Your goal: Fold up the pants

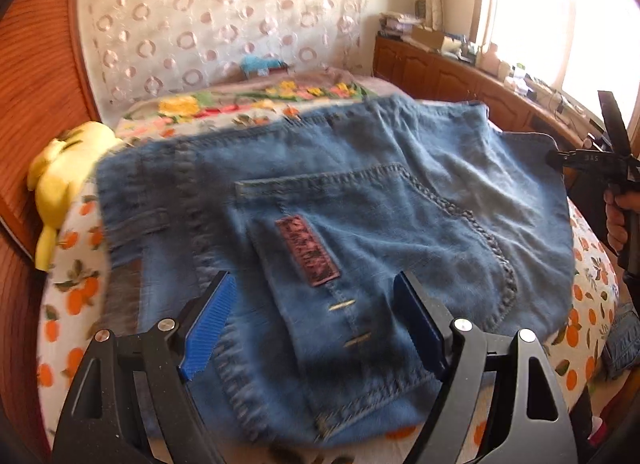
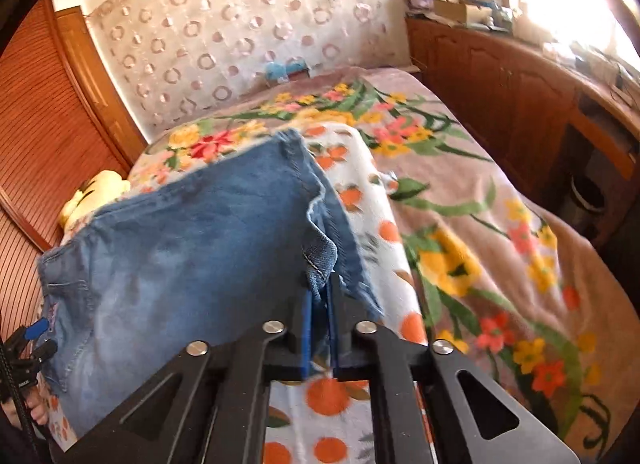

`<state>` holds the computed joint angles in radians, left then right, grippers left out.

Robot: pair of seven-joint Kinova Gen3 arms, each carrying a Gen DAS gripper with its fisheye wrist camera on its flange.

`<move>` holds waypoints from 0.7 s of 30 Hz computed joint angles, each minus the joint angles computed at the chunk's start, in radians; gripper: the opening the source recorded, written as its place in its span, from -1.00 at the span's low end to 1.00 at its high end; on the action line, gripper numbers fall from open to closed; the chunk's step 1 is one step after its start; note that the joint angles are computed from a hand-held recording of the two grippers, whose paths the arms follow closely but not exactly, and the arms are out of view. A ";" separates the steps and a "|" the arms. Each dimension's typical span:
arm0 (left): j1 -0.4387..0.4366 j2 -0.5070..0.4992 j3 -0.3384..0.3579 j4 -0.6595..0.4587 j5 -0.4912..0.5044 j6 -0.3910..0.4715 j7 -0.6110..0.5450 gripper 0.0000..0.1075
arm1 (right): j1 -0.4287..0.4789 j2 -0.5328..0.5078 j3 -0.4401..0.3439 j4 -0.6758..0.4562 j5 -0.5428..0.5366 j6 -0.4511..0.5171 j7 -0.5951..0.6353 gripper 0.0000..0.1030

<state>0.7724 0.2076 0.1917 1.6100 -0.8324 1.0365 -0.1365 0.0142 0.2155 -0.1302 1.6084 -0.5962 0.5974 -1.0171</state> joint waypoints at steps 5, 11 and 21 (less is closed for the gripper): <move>0.031 -0.060 0.022 0.054 -0.069 0.055 0.101 0.52 | 0.013 -0.042 -0.055 0.017 -0.142 0.012 0.157 -0.95; -0.003 -0.142 0.079 0.128 -0.090 0.118 0.193 0.52 | -0.109 -0.067 -0.085 -0.001 -0.220 0.050 0.247 -0.95; -0.083 -0.245 0.175 0.225 -0.062 0.186 0.272 0.52 | -0.313 -0.083 -0.145 0.056 -0.299 0.121 0.379 -0.95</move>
